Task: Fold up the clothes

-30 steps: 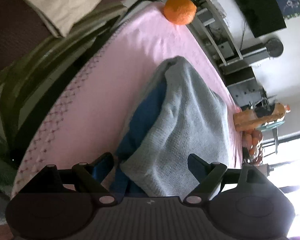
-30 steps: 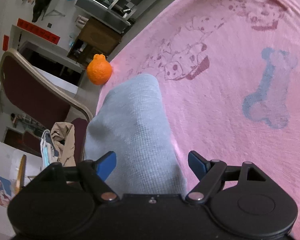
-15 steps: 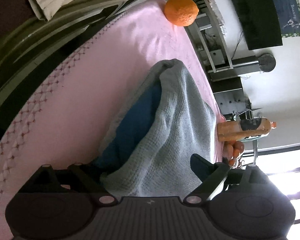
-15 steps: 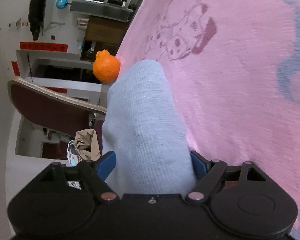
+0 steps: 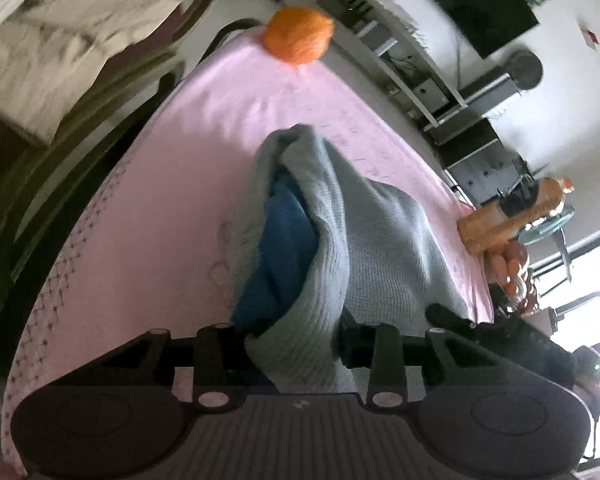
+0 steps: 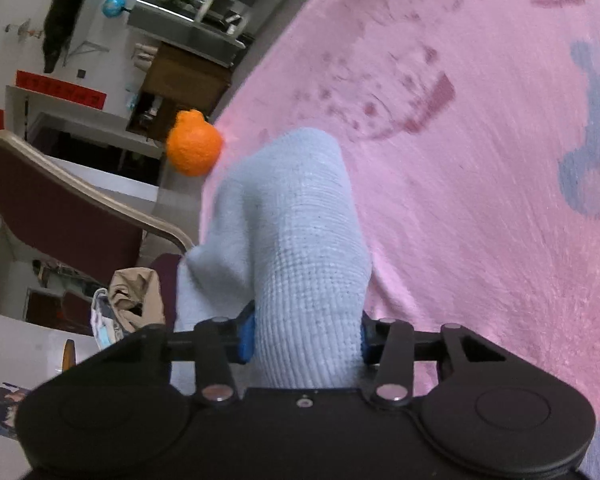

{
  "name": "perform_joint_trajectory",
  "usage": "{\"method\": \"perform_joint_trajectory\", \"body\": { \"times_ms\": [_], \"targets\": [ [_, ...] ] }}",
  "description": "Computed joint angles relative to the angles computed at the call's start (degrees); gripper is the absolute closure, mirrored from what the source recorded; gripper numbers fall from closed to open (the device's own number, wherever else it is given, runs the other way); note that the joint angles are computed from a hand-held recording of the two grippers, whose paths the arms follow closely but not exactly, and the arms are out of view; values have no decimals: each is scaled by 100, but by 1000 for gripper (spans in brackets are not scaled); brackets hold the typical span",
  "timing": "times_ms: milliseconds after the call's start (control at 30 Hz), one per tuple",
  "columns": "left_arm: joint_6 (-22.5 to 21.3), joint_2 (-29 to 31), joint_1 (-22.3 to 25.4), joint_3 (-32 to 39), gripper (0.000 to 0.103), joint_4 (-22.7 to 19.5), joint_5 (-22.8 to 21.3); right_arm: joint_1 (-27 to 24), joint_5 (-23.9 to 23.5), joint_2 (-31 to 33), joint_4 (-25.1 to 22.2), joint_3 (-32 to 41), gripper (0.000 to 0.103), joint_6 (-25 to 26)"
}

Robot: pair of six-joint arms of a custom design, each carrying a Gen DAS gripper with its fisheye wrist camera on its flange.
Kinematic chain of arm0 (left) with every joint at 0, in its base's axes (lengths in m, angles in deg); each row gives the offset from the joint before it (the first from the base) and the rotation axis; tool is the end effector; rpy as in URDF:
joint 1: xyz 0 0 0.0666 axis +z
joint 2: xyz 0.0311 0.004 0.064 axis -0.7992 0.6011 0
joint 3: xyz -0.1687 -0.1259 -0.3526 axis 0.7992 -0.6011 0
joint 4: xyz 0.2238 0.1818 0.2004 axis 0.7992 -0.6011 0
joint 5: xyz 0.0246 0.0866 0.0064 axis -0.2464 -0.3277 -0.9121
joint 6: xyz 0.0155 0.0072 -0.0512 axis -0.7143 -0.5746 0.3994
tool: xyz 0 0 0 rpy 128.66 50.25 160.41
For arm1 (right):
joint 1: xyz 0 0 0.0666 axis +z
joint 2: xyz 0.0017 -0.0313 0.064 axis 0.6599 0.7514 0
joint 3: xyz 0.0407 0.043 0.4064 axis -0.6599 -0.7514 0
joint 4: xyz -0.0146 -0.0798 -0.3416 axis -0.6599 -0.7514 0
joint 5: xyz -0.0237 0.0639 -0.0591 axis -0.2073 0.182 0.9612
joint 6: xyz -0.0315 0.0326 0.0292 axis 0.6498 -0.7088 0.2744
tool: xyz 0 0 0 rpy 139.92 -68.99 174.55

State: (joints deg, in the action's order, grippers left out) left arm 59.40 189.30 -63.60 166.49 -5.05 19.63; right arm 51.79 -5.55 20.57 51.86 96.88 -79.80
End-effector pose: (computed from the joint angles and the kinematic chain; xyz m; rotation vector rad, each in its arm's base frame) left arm 0.6625 -0.1435 0.4400 0.0315 2.5105 -0.9357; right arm 0.5854 0.1153 0.4061 1.0198 2.1279 0.9440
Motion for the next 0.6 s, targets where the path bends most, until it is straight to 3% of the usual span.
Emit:
{"method": "perform_joint_trajectory", "body": {
  "times_ms": [133,367,500,600],
  "targets": [
    [-153,-235,-201,-87,69,-65,116,-80,-16,-444,55,-311,61,42],
    [-407,-405,-1121,11,69,-168,116,-641,75,-1890,10,-1537,61,169],
    [-438,-108,-1815,475,69,-184,-5,-1265,48,-2688,-108,-2128,61,375],
    [-342,476,-2331,1499,69,-406,-223,-1914,-186,-3023,-141,-2324,61,841]
  ]
}}
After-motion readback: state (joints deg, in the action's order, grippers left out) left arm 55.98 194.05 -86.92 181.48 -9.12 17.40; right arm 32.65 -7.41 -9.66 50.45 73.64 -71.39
